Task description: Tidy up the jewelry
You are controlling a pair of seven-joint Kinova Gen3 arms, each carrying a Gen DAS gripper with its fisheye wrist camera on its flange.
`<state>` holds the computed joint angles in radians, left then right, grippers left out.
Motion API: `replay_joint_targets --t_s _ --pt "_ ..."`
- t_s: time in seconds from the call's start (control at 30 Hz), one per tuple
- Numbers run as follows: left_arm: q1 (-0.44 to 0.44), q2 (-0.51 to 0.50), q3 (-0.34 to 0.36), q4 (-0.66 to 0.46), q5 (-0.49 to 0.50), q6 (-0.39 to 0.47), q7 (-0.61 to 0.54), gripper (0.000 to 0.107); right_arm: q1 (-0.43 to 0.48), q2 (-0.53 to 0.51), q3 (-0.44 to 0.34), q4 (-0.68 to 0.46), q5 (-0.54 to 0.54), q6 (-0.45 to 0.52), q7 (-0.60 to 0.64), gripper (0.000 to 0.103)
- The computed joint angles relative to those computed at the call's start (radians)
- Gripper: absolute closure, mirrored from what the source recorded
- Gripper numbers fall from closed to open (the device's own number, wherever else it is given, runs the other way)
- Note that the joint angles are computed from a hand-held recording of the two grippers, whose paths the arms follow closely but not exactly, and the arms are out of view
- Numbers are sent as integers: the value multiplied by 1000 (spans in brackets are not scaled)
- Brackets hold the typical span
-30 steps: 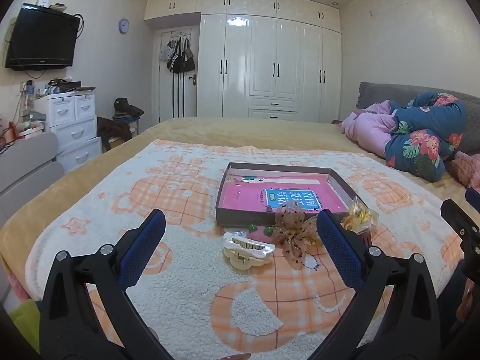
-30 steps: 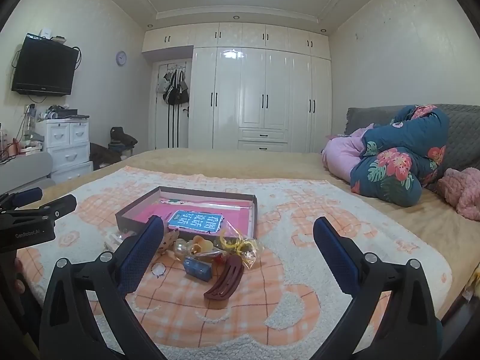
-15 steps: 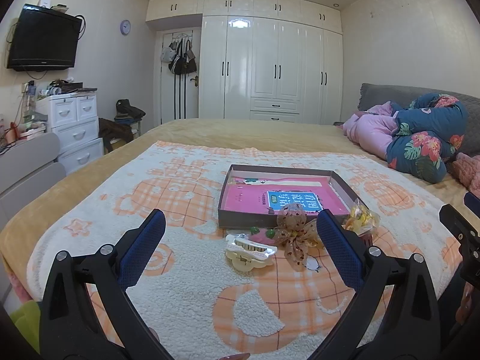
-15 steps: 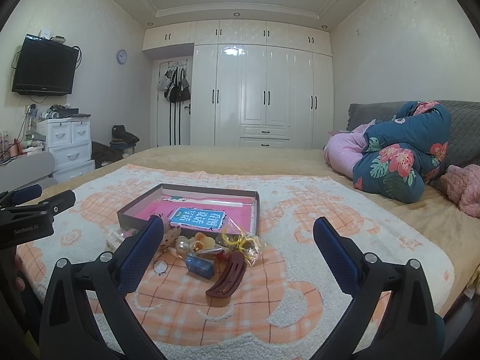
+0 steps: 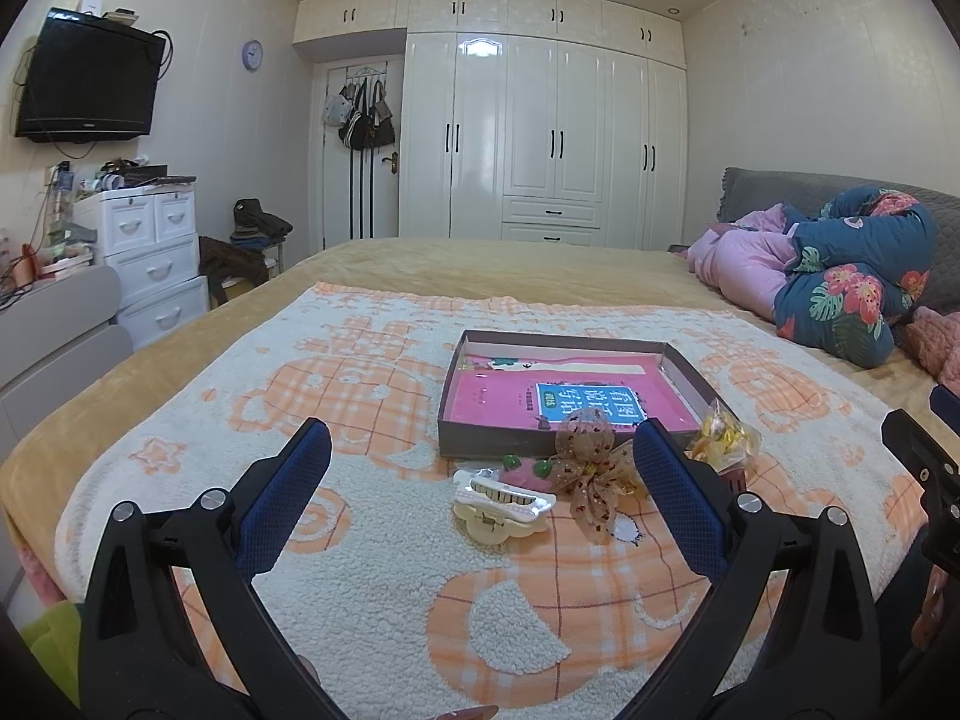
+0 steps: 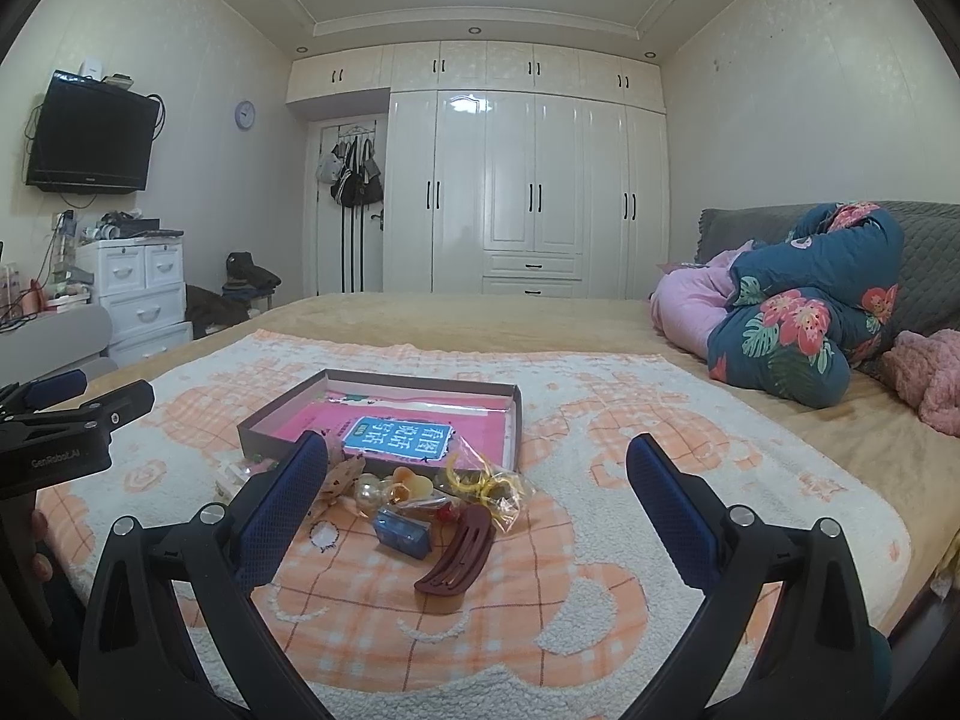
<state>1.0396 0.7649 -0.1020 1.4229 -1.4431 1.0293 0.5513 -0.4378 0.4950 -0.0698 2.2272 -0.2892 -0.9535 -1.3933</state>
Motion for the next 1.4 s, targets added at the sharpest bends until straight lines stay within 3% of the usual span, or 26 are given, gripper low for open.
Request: replay_joint_targets --t_s 0.9,1.4 --pt "-4 -6 5 8 -6 3 1 15 0 -13 -3 11 1 -5 -2 6" --pt "-18 -10 5 32 2 8 37 15 18 -11 -7 -28 66 72 0 6"
